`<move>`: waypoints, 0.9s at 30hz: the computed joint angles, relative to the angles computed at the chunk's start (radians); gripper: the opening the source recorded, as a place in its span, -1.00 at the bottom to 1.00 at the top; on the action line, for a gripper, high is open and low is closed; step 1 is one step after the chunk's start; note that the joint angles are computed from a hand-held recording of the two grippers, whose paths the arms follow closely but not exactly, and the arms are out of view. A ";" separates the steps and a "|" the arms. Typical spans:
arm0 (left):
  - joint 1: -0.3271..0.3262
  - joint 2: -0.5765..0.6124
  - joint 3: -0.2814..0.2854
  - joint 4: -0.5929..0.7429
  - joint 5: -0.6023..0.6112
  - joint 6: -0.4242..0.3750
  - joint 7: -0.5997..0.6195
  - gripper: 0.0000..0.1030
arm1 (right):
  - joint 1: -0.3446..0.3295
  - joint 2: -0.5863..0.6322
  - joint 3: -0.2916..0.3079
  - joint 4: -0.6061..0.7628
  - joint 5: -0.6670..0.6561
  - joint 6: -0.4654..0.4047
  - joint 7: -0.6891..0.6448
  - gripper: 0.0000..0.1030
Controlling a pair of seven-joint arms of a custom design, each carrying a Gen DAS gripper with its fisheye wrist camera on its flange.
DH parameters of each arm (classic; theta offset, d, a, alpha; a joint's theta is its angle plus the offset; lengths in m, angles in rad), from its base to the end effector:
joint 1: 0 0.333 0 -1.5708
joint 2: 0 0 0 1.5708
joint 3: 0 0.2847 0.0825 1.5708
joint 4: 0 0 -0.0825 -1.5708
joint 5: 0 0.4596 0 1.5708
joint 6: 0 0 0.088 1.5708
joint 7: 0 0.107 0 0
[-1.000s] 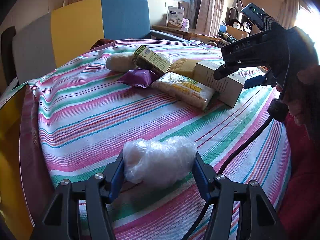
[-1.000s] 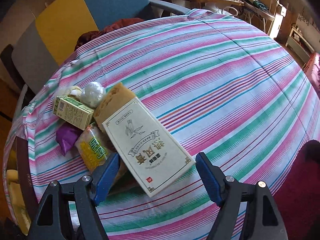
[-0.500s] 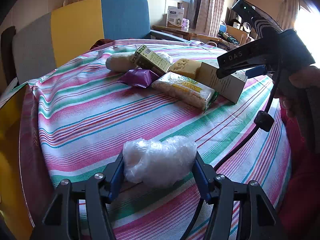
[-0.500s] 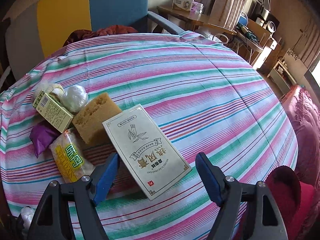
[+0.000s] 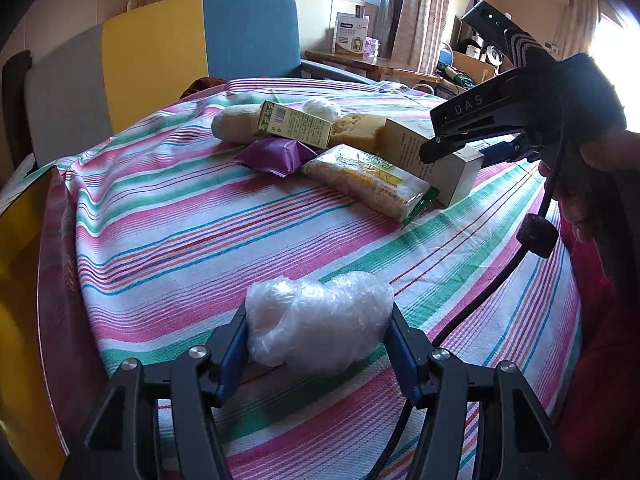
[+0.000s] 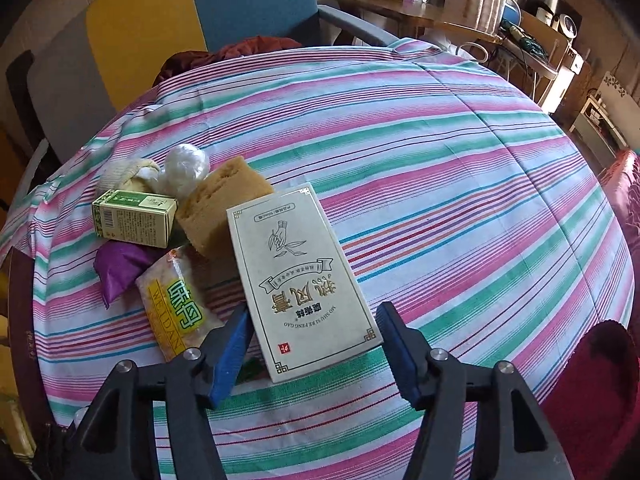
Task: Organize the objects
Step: 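Grasp the white cream box with the right tool, then drop the bag into the gold tray with left tool while right lifts cream box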
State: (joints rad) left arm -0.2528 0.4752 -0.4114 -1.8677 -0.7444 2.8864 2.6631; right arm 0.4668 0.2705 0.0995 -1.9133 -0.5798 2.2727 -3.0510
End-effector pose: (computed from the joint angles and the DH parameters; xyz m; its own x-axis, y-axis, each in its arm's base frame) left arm 0.5937 -0.3965 0.2485 -0.8465 -0.5257 0.0839 -0.4411 0.6044 -0.6634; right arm 0.5806 0.3513 0.2934 -0.6651 -0.7450 -0.0516 -0.6611 0.6195 -0.4232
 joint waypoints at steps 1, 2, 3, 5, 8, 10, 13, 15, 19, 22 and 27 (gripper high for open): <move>0.001 -0.002 0.000 -0.001 0.000 -0.001 0.000 0.21 | 0.001 0.000 -0.001 0.001 -0.007 0.000 -0.002 0.35; 0.001 -0.002 0.000 -0.001 0.000 -0.001 0.000 0.21 | 0.003 0.001 -0.002 0.003 -0.015 -0.002 -0.003 0.36; 0.001 -0.002 0.000 -0.001 0.000 -0.001 0.000 0.21 | 0.005 0.006 -0.003 0.010 -0.022 -0.011 -0.006 0.37; 0.001 -0.002 0.000 -0.001 0.000 -0.001 0.000 0.21 | 0.010 0.020 -0.007 0.030 -0.035 -0.040 -0.010 0.37; 0.002 -0.002 -0.002 -0.001 -0.002 -0.001 0.002 0.21 | 0.015 0.018 -0.010 0.029 -0.055 -0.046 0.001 0.27; 0.003 0.000 -0.002 0.001 -0.004 -0.005 0.001 0.20 | 0.013 0.017 -0.008 0.026 -0.053 -0.043 -0.006 0.01; 0.005 -0.010 0.003 0.000 -0.007 -0.022 -0.016 0.17 | 0.015 0.012 -0.006 0.021 -0.054 -0.047 -0.008 0.00; 0.023 -0.029 -0.012 -0.013 -0.038 -0.029 -0.004 0.17 | 0.014 0.010 -0.005 0.019 -0.054 -0.045 -0.009 0.00; 0.066 -0.085 -0.048 -0.041 -0.145 -0.036 0.082 0.16 | 0.013 0.013 -0.005 0.022 -0.051 -0.043 -0.013 0.00; 0.071 -0.132 -0.036 -0.063 -0.210 -0.059 0.109 0.17 | 0.013 0.008 -0.006 0.016 -0.050 -0.038 -0.003 0.00; 0.070 -0.198 0.015 -0.095 -0.285 -0.084 0.117 0.17 | 0.013 0.008 -0.004 0.017 -0.051 -0.043 0.000 0.00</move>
State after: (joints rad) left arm -0.1833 0.2775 -0.3963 -1.9631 -1.0294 2.8023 2.7804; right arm 0.4799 0.2785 0.0953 -1.8966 -0.6310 2.2295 -3.0511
